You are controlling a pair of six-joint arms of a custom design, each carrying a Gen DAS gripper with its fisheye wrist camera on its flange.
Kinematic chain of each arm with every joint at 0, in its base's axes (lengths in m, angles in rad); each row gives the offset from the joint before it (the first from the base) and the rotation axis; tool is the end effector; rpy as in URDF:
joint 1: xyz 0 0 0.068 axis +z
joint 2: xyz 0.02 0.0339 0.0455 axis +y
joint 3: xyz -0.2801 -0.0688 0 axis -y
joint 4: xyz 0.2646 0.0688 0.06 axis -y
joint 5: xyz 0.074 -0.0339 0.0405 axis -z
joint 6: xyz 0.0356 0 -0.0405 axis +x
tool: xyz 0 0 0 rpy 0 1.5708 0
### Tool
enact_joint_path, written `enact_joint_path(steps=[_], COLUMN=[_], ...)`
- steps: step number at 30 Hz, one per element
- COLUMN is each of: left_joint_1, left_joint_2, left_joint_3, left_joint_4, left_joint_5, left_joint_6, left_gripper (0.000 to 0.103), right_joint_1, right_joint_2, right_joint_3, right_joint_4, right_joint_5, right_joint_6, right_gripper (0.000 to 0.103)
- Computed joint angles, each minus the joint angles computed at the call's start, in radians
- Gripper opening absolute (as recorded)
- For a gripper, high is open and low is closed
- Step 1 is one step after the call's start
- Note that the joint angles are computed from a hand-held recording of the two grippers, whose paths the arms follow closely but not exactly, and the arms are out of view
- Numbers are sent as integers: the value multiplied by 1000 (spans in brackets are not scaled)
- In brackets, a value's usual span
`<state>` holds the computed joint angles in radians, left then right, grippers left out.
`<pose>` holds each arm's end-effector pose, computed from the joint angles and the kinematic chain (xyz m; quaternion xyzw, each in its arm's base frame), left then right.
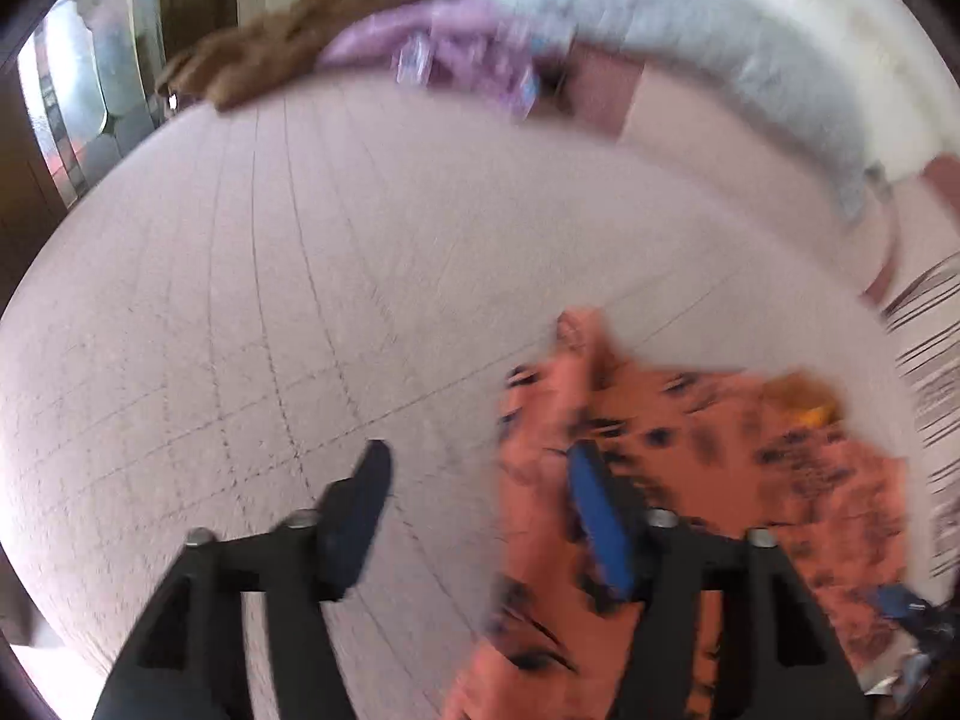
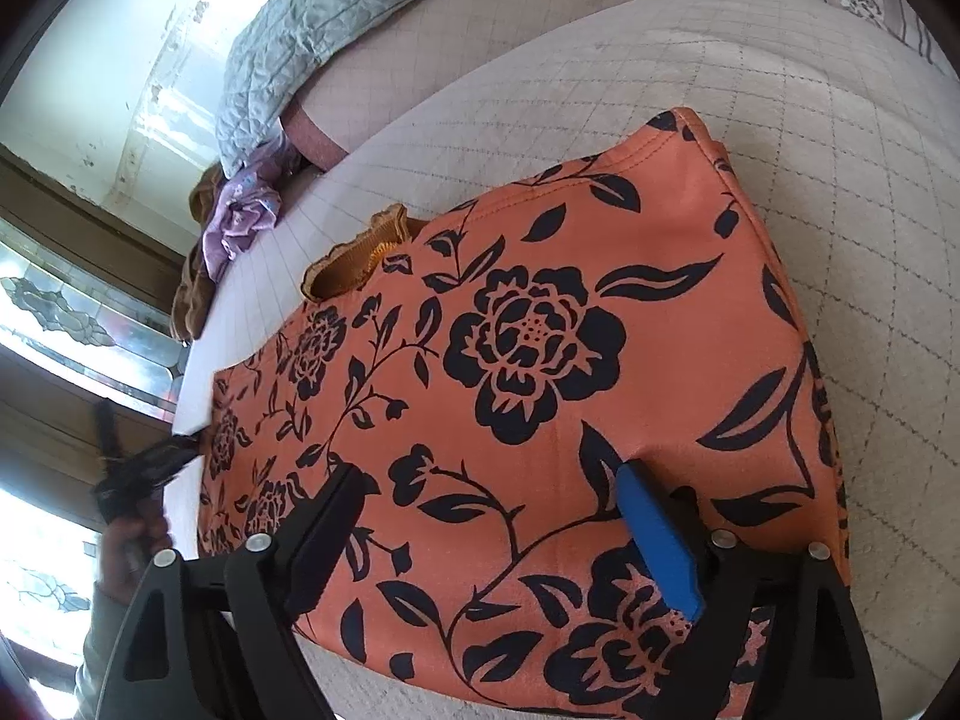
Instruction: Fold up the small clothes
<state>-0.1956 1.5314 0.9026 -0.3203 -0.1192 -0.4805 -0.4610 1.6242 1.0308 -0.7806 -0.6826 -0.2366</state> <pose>0.3166 -0.0584 0.1974 -0.1530 0.9382 -0.0478 0.3068 0.2856 -0.1168 0.1953 0.0723 0.9355 0.2814 0.2008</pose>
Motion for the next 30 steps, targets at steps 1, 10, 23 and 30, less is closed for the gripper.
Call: enact_joint_path(steps=[1,10,23,30], left_joint_1=[-28,-351,-486,-595], left_joint_2=[-59,-116,-156,-48], left_joint_3=[-32,-221,-175,-90], left_joint_4=[3,67,-25,4], left_joint_5=[-26,-99,-245,-274], left_joint_6=[-13,-120,-164,-179], left_gripper=[72,77,76,76], right_joint_1=[3,-54,-358,-427], right_joint_2=[-1,-146,-241,-173], right_joint_3=[2,-77,-177,-260], right_joint_4=[-2,-14,-153,-114], right_joint_5=[5,-32,-152,-188], right_joint_6=[1,59,-60,17], right_gripper=[88,88,87,88])
